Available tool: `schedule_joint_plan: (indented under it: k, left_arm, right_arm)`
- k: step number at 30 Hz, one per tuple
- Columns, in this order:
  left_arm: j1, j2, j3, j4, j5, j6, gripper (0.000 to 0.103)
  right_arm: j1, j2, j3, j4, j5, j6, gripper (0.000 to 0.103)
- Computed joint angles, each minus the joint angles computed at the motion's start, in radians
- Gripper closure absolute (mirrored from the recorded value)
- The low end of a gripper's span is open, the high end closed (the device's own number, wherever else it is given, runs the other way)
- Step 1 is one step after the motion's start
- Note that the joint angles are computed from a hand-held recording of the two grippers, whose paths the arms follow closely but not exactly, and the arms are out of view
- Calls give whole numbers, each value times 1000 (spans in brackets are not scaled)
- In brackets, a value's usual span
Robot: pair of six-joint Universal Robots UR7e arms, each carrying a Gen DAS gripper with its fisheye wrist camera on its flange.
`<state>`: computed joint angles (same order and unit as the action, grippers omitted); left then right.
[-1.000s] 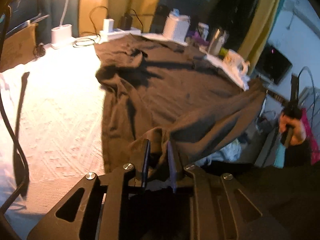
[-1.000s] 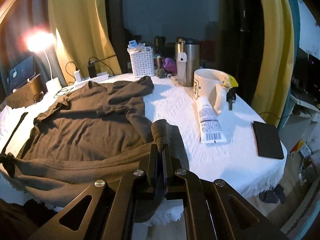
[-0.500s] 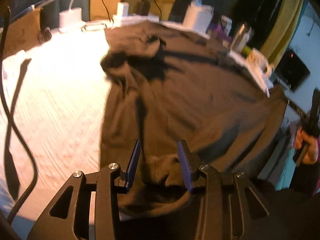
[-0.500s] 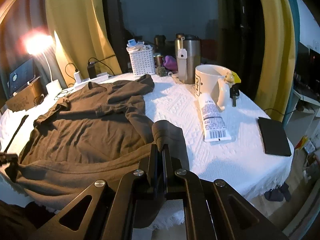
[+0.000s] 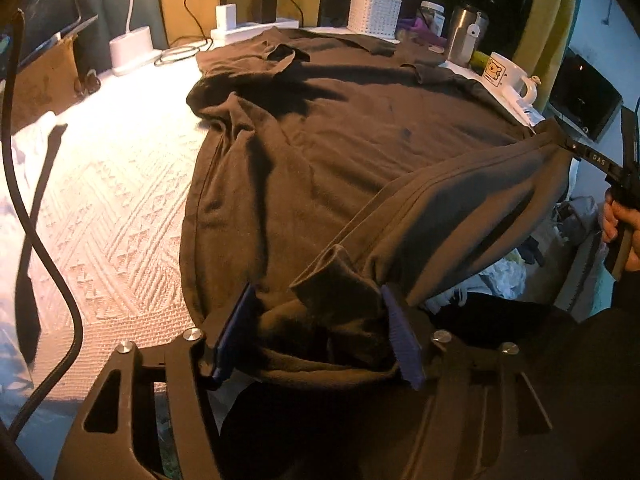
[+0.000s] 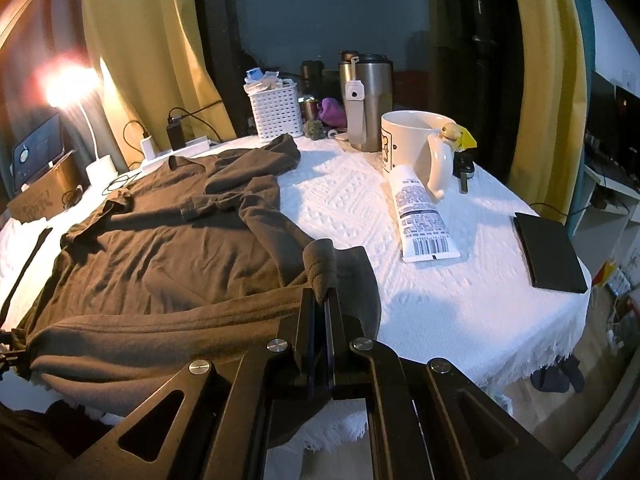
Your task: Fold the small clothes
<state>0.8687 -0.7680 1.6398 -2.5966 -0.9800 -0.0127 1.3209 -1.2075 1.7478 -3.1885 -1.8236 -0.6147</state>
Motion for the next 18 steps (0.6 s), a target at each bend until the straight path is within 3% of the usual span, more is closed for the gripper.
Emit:
schedule_joint_plan:
  k: [2, 4, 18]
  left_arm:
    - [-9, -1, 8, -23, -4, 34, 81]
    - [-19, -5, 20, -62, -2, 71, 92]
    - [-59, -76, 56, -329, -16, 180, 96]
  right_arm:
    - [-1, 0, 0, -1, 3, -3, 99]
    - [-1, -5, 4, -6, 9, -7, 99]
    - [47, -73, 56, -77, 25, -52, 99]
